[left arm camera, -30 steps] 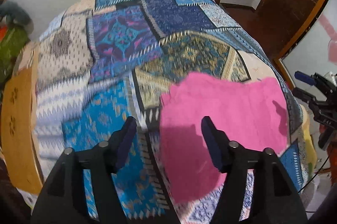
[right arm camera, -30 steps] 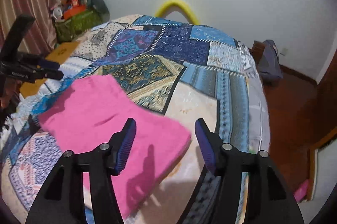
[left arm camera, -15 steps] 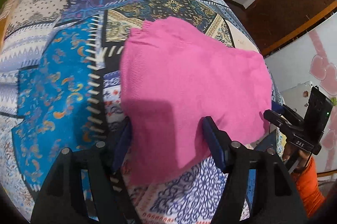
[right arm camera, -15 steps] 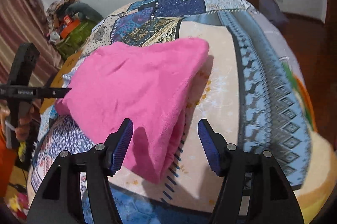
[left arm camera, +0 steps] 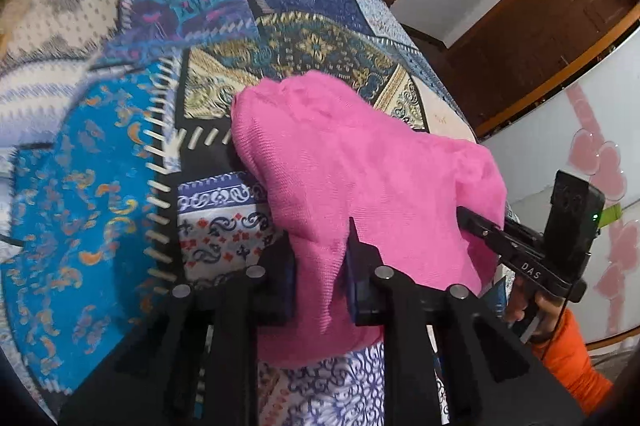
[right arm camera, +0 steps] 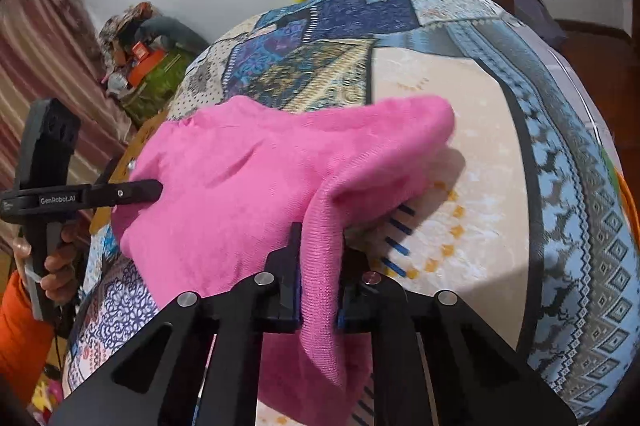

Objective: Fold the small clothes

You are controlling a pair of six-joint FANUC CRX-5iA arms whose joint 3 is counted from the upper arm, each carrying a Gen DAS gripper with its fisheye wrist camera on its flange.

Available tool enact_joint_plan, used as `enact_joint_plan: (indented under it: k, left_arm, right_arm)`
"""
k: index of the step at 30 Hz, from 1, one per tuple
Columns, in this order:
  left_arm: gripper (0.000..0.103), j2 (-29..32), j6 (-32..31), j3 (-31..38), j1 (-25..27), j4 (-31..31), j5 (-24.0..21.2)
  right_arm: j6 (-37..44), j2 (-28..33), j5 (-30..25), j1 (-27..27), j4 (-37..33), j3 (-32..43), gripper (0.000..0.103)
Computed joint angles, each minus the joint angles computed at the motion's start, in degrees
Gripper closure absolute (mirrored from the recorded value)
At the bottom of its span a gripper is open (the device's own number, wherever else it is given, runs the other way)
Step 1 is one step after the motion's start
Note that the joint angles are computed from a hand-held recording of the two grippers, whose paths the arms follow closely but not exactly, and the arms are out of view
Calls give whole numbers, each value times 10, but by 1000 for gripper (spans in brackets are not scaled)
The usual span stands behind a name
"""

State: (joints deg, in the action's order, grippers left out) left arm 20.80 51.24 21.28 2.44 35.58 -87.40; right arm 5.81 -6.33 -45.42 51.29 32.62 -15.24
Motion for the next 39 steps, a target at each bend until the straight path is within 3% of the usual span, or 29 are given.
enact_joint_plan:
  k: [5,15,25,27,29,35,37,39]
  left_arm:
    - [85,-54,-28,-21,28,20,12]
    - [85,-151,-98,-69,151,68,-19]
    - [84,-159,-136,-150,208,-2,-46]
    - [82,-159,-148,-164,217,-6,-52]
    - [71,-160,-158,-174,228,-4,-53]
    - [68,-199,-170,-175,246,-81,53]
    - [68,-201,-172,-169,254,-84,54]
    - [68,-204,-180,-167,260,-71,52]
  right_arm:
    - [-1,-18,-13,31,45,11,95]
    - [13,13,-29,100,108,95,95]
    - [41,60,-20,113,-6,117,94]
    - [40,59,-22,112,-24,108,94]
    - [36,52,-22,113,-37,99,93]
    - [53,64,-158,136,-23,134,91]
    - [48,71,-208,150,11,148,82]
    - [44,77,-228,158,47,156,66]
